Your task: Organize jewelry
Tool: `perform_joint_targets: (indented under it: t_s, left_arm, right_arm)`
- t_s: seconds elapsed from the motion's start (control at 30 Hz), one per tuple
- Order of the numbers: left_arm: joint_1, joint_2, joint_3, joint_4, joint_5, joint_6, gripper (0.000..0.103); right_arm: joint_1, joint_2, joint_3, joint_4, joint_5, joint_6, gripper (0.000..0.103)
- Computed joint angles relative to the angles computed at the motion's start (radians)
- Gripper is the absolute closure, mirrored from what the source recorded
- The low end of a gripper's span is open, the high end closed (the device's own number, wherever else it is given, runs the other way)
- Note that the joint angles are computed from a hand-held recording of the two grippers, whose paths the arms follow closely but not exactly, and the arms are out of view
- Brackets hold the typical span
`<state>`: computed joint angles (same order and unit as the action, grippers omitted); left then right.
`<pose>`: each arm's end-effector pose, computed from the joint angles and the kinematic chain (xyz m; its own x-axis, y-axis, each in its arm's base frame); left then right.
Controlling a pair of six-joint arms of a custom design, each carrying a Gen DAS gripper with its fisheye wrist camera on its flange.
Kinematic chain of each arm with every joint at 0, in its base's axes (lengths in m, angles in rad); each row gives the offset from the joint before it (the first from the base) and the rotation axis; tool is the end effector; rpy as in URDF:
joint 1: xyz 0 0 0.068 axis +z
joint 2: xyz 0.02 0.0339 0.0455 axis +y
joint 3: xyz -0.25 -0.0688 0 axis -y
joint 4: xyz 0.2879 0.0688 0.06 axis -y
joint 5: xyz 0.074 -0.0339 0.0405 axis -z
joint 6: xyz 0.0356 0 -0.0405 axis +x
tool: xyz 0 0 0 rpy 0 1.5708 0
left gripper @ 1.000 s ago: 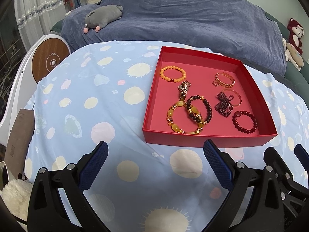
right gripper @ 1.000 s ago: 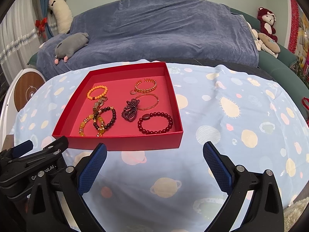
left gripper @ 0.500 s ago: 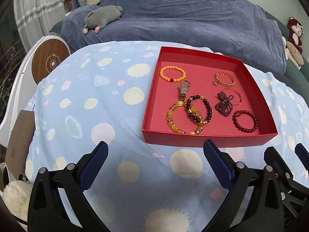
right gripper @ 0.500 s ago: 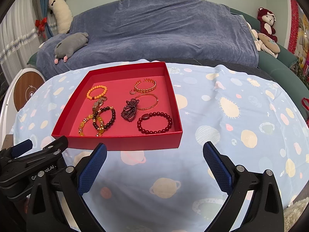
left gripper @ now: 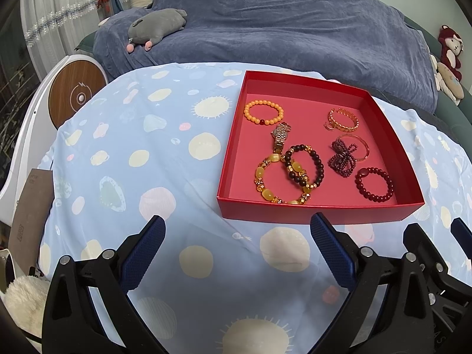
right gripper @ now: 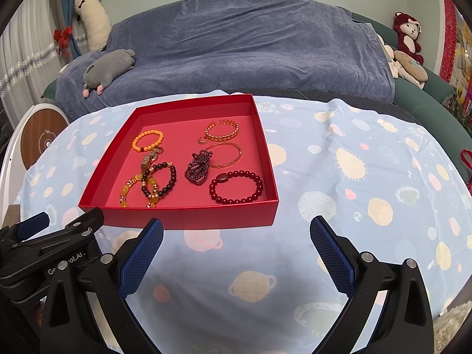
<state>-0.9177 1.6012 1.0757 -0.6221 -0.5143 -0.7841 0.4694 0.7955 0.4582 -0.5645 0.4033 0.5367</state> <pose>0.2265 -0.2672 0.1751 -0.7939 0.0258 -0.6075 0.0114 0.9996 0.0276 0.1871 0.0793 0.1697 -0.7030 0.1708 -0.6904 0.1867 0.9810 0.0525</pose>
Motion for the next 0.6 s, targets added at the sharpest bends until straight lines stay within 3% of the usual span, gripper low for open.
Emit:
perform_joint_targets:
  t_s: [0.6]
  left_arm:
    - [-0.007,0.002,0.005,0.000,-0.014,0.010,0.009]
  right_arm:
    - [-0.002,-0.002,-0.001,-0.001,0.000,-0.002,0.007]
